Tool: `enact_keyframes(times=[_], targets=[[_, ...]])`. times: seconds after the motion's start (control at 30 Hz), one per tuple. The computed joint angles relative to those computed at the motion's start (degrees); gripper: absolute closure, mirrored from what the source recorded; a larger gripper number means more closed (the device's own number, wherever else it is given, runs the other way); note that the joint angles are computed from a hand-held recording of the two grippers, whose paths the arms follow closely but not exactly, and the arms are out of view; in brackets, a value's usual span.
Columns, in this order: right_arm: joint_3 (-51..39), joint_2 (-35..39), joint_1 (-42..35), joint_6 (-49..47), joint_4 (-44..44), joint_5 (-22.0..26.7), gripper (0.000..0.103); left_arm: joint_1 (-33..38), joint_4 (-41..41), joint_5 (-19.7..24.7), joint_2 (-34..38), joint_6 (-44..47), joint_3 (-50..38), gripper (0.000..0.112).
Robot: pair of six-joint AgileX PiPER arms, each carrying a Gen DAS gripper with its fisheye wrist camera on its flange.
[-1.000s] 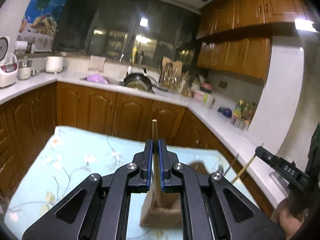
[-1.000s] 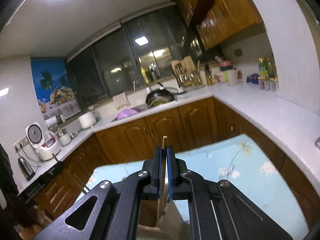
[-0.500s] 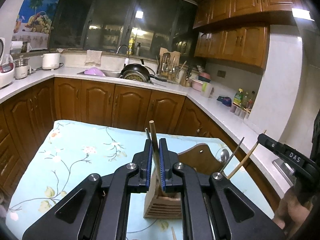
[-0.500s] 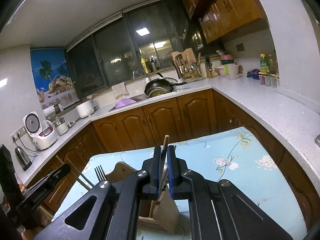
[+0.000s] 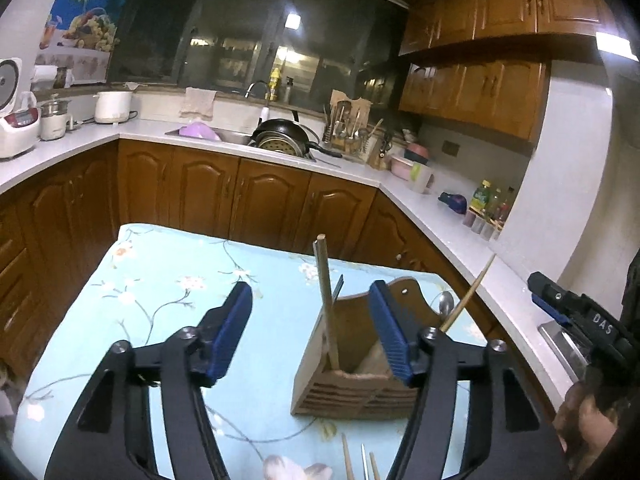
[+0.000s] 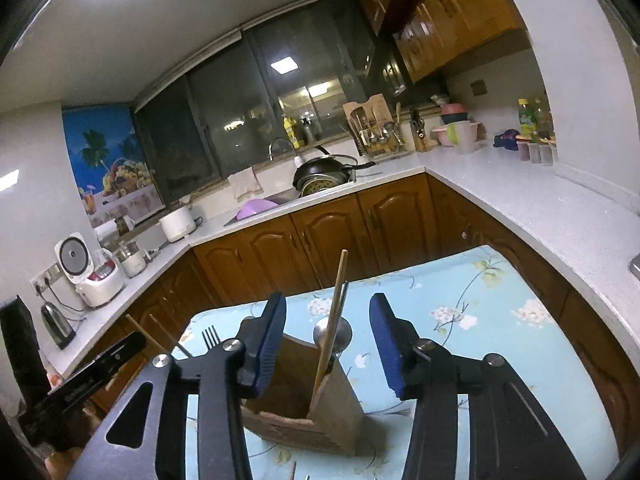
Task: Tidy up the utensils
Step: 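Open both tools to drop the wooden chopsticks into the holder, then move both open tools back down to the chopsticks on the table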
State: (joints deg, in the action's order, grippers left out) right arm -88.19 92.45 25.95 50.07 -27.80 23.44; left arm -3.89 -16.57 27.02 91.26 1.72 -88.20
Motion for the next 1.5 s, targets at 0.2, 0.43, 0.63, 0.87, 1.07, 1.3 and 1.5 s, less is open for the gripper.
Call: enact_keyframes(times=[0.2,0.43,0.63,0.87,1.07,1.3,1.5], targets=[[10.01,-7.54,-0.44,5.61,-2.82,-3.73,0.024,1.14,-2.09,-2.22,-7.85,2.0,11.29,0.029],[25.36,-17.0,1.25,15.05,-9.73,-5.83,0.011,2.77,-6.3,-1.8,-16.6,5.52,25.66,0.028],[38.14,-24.67,9.43,33.95,-27.03,-0.06,0.011,2.11,-2.18,-0.71,-22.72,1.46,35.65,0.028],[47.8,-29.48,23.44,52.1,-40.34,11.76,0.01,2.35,-5.67,-0.52,-27.75,3.68,44.1,0.028],[49.58,-28.43,24.42,50.63,-37.19,10.57,0.01,-0.04,-1.21,-0.5,-28.71,-0.58,45.89,0.028],[49.52,-26.48,23.16,49.31,-35.78,8.08,0.01,-2.31,2.39,0.35,-27.08,-3.58,44.79,0.028],[48.13,-24.76,20.93,45.07,-32.47,5.72,0.01,-4.18,2.62,0.93,-24.19,-3.73,42.88,0.028]])
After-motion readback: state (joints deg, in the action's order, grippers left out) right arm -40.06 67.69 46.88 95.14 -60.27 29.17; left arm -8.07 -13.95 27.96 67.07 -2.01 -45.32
